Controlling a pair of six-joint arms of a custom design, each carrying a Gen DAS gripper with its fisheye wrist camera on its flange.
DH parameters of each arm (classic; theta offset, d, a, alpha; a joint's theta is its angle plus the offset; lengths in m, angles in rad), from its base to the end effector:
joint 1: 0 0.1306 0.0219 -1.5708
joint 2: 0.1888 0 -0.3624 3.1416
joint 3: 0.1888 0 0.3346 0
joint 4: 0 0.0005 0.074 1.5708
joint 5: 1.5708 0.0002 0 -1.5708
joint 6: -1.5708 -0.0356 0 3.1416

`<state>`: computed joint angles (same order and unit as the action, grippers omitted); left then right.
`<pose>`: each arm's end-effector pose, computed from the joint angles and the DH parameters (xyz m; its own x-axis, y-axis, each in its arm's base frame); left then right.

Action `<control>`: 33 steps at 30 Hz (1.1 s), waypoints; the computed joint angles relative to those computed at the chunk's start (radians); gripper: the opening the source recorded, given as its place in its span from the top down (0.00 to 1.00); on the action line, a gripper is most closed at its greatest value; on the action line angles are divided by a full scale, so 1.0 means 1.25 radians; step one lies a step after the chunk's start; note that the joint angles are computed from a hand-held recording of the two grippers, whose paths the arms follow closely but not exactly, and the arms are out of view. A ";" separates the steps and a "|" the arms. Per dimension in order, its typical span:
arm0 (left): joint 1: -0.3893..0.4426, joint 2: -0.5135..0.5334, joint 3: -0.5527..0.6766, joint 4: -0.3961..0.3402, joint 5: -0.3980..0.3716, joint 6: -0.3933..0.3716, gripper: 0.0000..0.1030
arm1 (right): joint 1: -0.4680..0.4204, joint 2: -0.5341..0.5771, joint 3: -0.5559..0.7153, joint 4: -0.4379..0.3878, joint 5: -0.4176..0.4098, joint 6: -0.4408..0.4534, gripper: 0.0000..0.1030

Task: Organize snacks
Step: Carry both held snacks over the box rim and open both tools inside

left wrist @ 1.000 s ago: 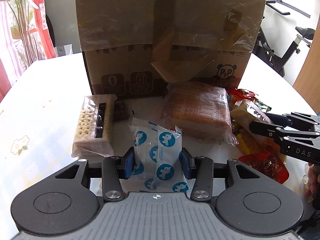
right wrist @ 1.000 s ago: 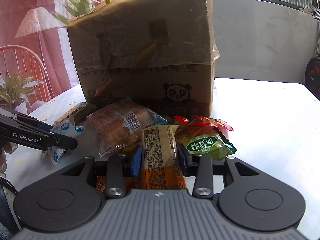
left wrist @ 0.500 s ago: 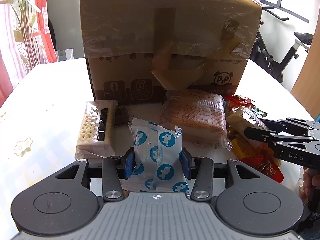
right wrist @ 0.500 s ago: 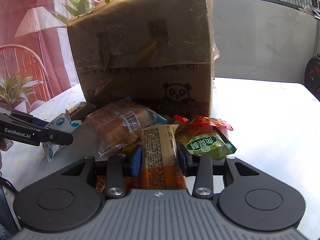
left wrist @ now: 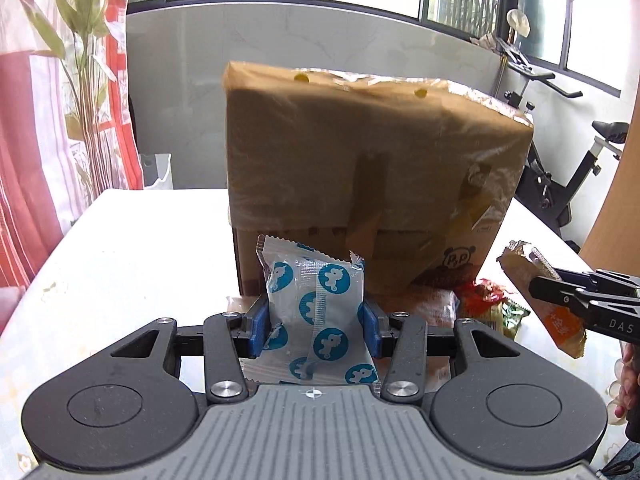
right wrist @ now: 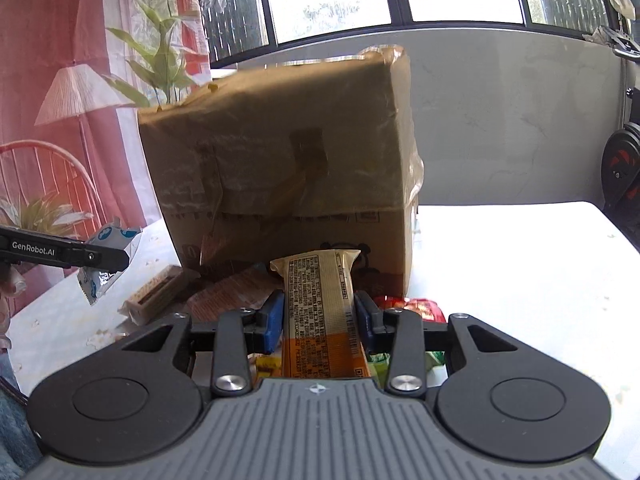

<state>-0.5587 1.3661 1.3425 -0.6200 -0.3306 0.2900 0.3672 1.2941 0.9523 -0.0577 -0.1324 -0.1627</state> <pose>0.3761 -0.2221 0.4203 -0.5680 0.0361 -0.8222 0.1240 0.9914 -0.0421 0.3774 0.1497 0.3368 -0.4343 0.0050 -0.9008 -0.4044 0.8925 0.1999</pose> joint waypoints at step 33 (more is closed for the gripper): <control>0.106 0.622 1.074 -0.395 0.103 -0.091 0.32 | -0.026 0.419 0.823 -0.447 0.058 -0.062 0.59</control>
<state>-0.4263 2.1431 2.6851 -1.1141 -0.2020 0.1758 0.3343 1.8182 1.9809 -0.6166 -0.0599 -0.2404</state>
